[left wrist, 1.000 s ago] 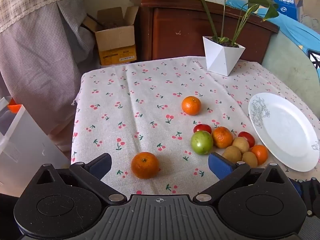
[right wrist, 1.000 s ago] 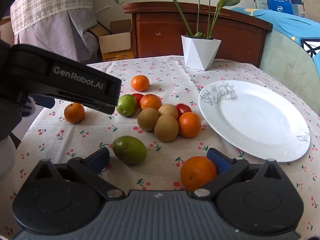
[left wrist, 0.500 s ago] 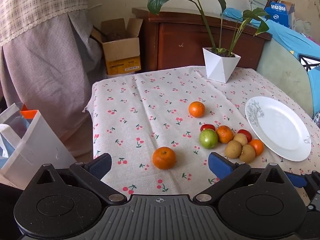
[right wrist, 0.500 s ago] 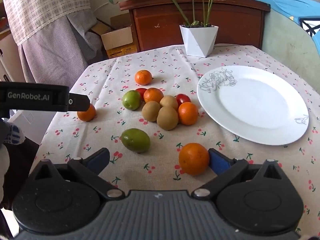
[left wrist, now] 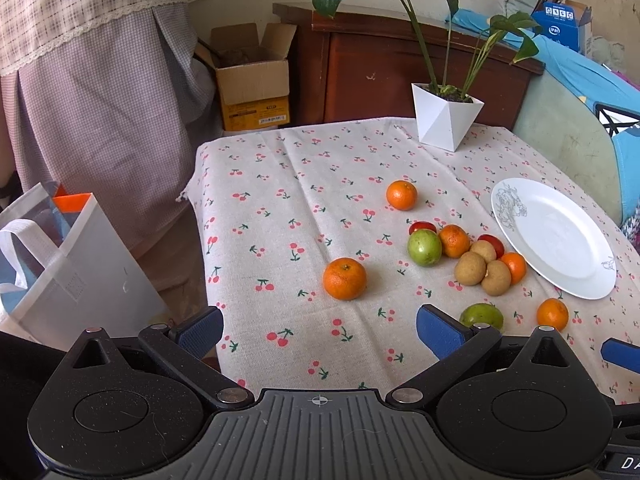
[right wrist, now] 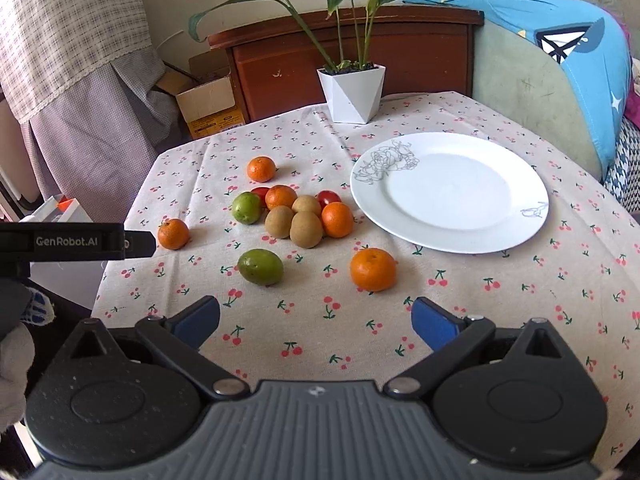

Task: Organize fruits
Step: 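Move both tools toward the fruit cluster beside the white plate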

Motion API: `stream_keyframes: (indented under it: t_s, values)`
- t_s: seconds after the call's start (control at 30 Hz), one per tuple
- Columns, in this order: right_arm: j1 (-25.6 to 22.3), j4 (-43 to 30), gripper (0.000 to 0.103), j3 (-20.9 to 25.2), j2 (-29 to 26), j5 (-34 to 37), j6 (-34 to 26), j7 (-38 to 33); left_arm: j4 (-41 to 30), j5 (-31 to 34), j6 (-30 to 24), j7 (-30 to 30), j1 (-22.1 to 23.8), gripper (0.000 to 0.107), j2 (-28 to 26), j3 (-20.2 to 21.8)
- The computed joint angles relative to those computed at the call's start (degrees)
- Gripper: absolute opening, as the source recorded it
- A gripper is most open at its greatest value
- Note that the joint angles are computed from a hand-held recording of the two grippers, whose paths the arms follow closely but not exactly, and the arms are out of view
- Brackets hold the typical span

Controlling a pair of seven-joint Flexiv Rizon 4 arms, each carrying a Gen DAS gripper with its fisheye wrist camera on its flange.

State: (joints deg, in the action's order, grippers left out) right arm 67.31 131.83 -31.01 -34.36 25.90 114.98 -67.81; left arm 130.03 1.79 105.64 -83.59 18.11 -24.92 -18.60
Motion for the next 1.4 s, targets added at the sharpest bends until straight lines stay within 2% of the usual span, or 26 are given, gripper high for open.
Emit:
stream_keyframes:
  t_s: [0.1,0.17,0.3,0.47,0.63,0.73,1.0,1.4]
  values:
    - [2.57,-0.64,0.100,-3.63,-0.48,0.55,-4.35,2.50,0.06,-0.97,-0.84,0.54,-3.78,0.103,0.60,3.48]
    - [2.51,-0.99,0.100,-4.23,-0.64,-0.38,-5.79,5.01,0.19,-1.53,-1.61,0.73,-3.84,0.103,0.75,3.25]
    - [6.51,-1.26,0.100,-9.95,-3.30,-2.26,-8.53,8.86,-0.04,-3.50,-2.00,0.98,-7.64,0.103,0.83,6.76]
    - [5.76,-1.73,0.100,-10.75,-3.76,-5.87,-10.28,13.08,-0.42,-5.25,-3.05,1.83,-10.99,0.103,0.94,9.46]
    - [5.73,-1.36,0.100,-11.71,-3.70,-10.27,-11.52,15.88,-1.40,-8.05,-4.35,2.27,-18.79,0.103,0.66,16.64]
    - [6.65,-0.79,0.100,-13.26,-4.02,-12.15,-11.78,17.70,-1.70,-9.26,-4.89,2.27,-20.83,0.103,0.56,18.36]
    - [6.67,-0.16,0.100,-14.19,-3.65,-14.93,-12.91,20.87,-1.94,-10.25,-4.61,2.98,-23.30,0.102,0.22,20.19]
    - [6.83,0.16,0.100,-14.68,-3.77,-16.19,-12.97,22.24,-1.70,-10.55,-3.94,3.67,-22.59,0.102,0.09,19.21]
